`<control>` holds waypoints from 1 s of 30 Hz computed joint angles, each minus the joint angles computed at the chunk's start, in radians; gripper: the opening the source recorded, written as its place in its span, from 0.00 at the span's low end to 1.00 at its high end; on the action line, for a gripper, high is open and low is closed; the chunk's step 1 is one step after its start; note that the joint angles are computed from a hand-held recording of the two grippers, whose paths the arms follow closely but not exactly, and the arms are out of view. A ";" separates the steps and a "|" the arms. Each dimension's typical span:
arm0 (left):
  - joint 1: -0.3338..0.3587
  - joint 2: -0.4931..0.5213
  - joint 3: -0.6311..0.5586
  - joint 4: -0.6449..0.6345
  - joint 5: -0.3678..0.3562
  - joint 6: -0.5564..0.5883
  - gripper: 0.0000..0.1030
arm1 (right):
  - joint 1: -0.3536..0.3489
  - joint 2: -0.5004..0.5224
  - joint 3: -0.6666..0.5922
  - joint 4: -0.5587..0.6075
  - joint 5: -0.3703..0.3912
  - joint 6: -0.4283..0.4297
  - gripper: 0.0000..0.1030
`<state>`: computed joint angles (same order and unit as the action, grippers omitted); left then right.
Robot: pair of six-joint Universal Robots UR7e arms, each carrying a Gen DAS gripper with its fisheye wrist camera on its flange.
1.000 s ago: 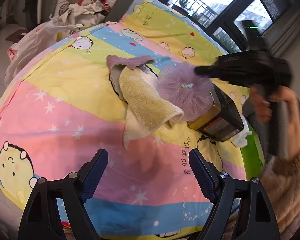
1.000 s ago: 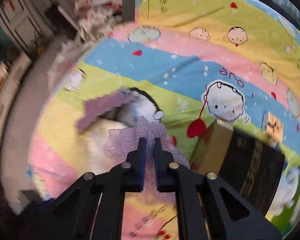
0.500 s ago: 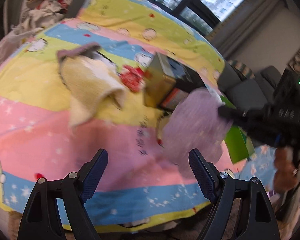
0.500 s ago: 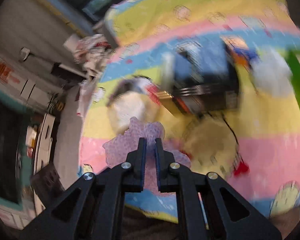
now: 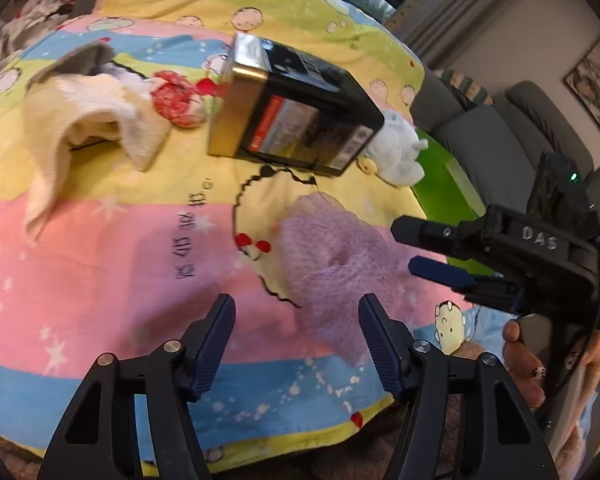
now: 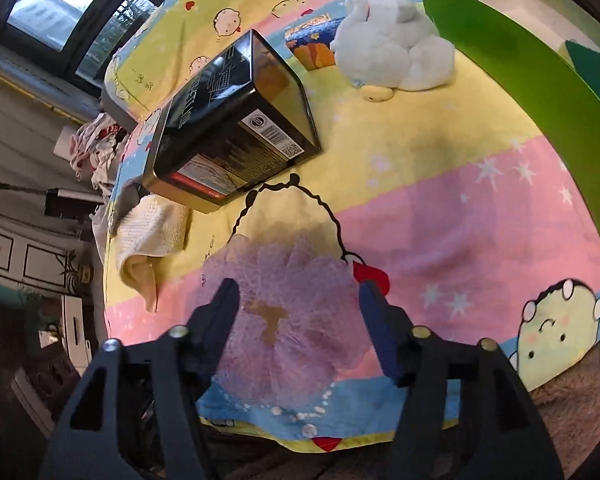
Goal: Organize soft objects
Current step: 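Grasp the lilac bath puff with the right gripper and lift it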
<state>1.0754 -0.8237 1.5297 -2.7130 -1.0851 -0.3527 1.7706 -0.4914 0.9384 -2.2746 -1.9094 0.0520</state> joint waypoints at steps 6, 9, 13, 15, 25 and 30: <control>-0.001 0.051 -0.060 0.066 0.003 0.002 0.45 | -0.018 0.013 -0.031 0.018 0.031 -0.115 0.73; -0.007 0.074 -0.086 0.096 0.038 0.008 0.32 | -0.033 0.035 -0.056 0.061 0.057 -0.143 0.73; -0.007 0.096 -0.115 0.114 0.046 0.018 0.31 | -0.041 0.077 -0.107 0.128 0.072 -0.160 0.68; -0.007 0.108 -0.131 0.125 0.055 0.016 0.30 | -0.046 0.092 -0.129 0.161 0.096 -0.171 0.60; -0.018 0.150 -0.185 0.149 0.069 0.045 0.23 | -0.061 0.062 -0.067 0.110 0.158 -0.214 0.33; -0.036 0.152 -0.198 0.145 0.076 0.069 0.23 | -0.074 0.021 -0.015 0.066 0.211 -0.200 0.32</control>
<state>1.0394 -0.6721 1.3321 -2.5683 -1.0093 -0.2838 1.6963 -0.4704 0.9232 -2.2086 -1.6979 -0.1477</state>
